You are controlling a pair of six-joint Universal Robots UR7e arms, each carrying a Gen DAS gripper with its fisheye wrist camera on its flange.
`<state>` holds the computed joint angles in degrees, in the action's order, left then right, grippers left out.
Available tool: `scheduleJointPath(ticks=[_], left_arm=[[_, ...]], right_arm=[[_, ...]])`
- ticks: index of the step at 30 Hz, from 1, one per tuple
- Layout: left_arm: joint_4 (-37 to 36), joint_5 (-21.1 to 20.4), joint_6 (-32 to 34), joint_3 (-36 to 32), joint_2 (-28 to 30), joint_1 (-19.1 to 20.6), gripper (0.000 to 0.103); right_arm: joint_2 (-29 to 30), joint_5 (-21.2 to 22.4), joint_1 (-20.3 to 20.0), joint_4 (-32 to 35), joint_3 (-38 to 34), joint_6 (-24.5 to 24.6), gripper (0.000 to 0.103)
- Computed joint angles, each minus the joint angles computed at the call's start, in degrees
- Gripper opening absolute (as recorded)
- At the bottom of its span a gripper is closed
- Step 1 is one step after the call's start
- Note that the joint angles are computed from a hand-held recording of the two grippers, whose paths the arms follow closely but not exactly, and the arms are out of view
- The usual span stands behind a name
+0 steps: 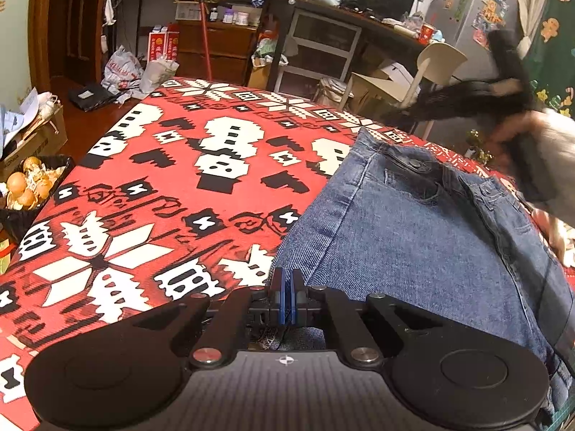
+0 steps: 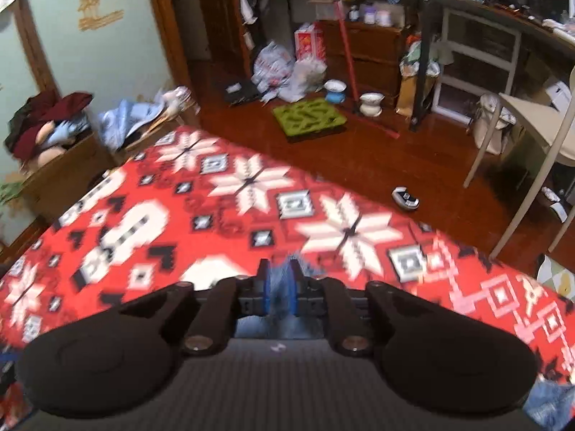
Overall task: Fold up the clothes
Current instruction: 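Lay the flipped shorts down and open both grippers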
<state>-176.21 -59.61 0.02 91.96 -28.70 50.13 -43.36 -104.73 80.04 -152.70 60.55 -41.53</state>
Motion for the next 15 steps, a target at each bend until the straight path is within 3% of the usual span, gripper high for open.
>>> scheduleJointPath(ticks=[8, 10, 11, 13, 15], left_arm=[[4.7, 3.4, -2.9, -2.0, 0.7, -1.4, 0.005], [5.4, 4.1, -3.3, -2.3, 0.9, -1.7, 0.006], [5.7, 4.6, -3.5, -2.5, 1.1, -1.9, 0.008], [6.4, 5.2, -4.5, -2.9, 1.4, -2.4, 0.012], [7.0, 5.1, -6.6, -3.2, 1.7, -2.7, 0.026]], right_arm=[[-14.3, -3.0, 0.4, -3.5, 21.7, -2.0, 0.052], [-17.0, -3.1, 0.1, -5.8, 26.7, -1.7, 0.073], [-18.2, -3.2, -0.1, -7.2, 29.1, -1.9, 0.076], [-19.7, -3.6, -0.5, -11.4, 33.2, -3.4, 0.084], [-20.7, -3.6, -0.9, -15.5, 36.7, -3.9, 0.088]])
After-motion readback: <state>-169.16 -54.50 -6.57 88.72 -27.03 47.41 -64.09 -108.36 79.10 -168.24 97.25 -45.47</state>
